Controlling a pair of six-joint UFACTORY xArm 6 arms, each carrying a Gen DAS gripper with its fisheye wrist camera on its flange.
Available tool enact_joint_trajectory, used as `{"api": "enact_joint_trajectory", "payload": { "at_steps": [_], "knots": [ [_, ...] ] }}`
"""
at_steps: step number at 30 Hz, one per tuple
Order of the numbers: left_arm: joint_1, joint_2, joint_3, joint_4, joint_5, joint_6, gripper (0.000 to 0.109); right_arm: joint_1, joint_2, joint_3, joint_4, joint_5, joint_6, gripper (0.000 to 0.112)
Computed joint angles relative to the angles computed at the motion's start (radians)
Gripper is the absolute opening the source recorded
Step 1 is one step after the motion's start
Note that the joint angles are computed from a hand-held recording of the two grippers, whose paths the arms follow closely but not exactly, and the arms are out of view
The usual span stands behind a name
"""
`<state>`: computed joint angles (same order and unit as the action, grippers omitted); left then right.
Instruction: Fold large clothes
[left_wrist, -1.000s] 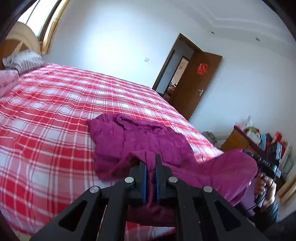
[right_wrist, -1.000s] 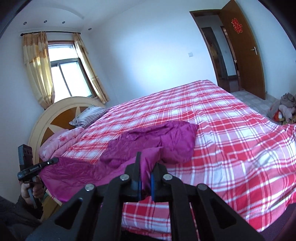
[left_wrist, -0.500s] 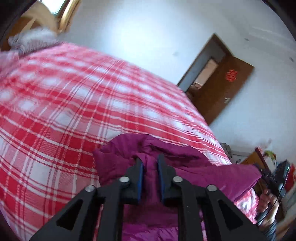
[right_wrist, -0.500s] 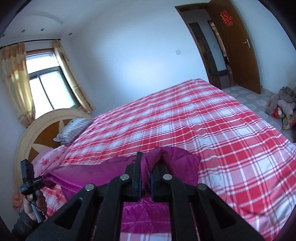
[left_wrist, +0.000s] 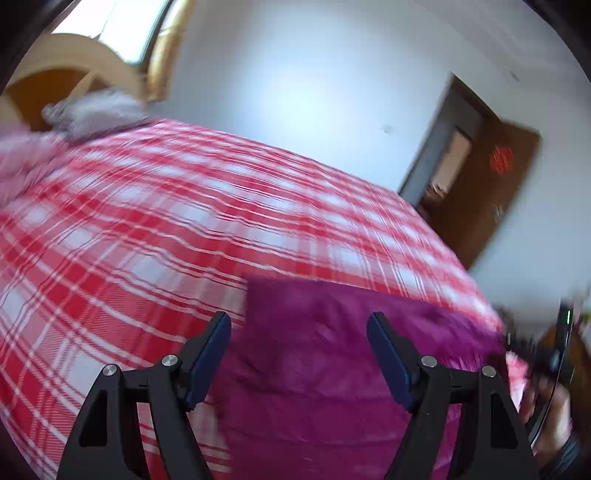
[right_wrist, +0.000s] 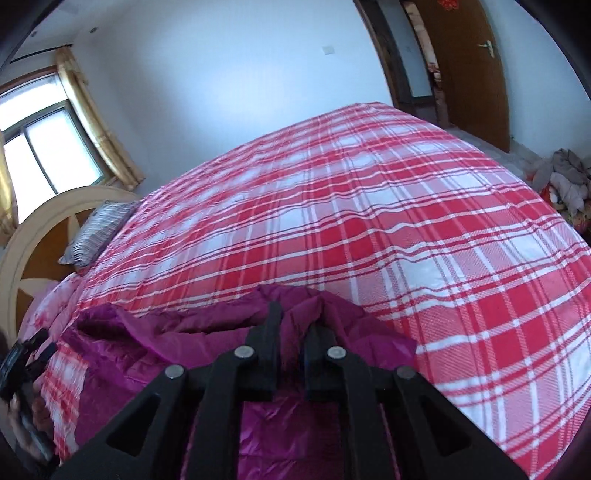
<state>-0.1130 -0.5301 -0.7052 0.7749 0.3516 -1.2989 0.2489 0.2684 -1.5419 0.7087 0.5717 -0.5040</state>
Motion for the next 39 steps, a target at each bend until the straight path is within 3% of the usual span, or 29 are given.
{"api": "enact_joint_trajectory", "payload": {
  "at_steps": [2,4,5,7,10,13,15,17,20,26,30,39],
  "knots": [
    [-0.034,0.058,-0.031,0.018,0.020,0.017,0.077,0.017,0.006,0.010,-0.047,-0.051,0.066,0.042],
    [-0.063,0.111,-0.059,0.052,0.056,-0.001,0.077,0.040,-0.039,0.080,-0.017,-0.133,0.042,0.089],
    [-0.075,0.136,-0.077,0.058,0.084,0.000,0.077,0.064,-0.090,0.150,0.007,-0.199,-0.001,0.091],
    [-0.086,0.195,-0.109,0.063,0.115,0.000,0.077,0.105,-0.144,0.221,0.041,-0.243,-0.092,0.091],
    [-0.114,0.259,-0.164,0.114,0.228,-0.030,0.077,0.177,-0.191,0.295,0.064,-0.223,-0.255,0.091],
    [-0.110,0.271,-0.171,0.050,0.246,-0.017,0.077,0.244,-0.181,0.332,0.021,-0.268,-0.361,0.088],
    [-0.108,0.239,-0.164,0.048,0.221,-0.039,0.077,0.254,-0.142,0.311,-0.071,-0.291,-0.293,0.088],
    [-0.127,0.236,-0.187,0.097,0.217,-0.079,0.077,0.237,-0.093,0.261,-0.186,-0.248,-0.153,0.087],
    [-0.155,0.288,-0.255,0.150,0.198,-0.037,0.080,0.213,-0.030,0.212,-0.283,-0.222,-0.023,0.084],
    [-0.176,0.482,-0.402,0.085,0.335,0.102,0.081,0.206,-0.020,0.215,-0.270,-0.205,-0.019,0.085],
    [-0.118,0.489,-0.344,0.038,0.226,0.066,0.084,0.206,-0.003,0.200,-0.259,-0.188,-0.017,0.086],
    [-0.112,0.504,-0.335,0.019,0.213,0.069,0.088,0.209,0.016,0.188,-0.296,-0.182,0.020,0.088]
  ]
}}
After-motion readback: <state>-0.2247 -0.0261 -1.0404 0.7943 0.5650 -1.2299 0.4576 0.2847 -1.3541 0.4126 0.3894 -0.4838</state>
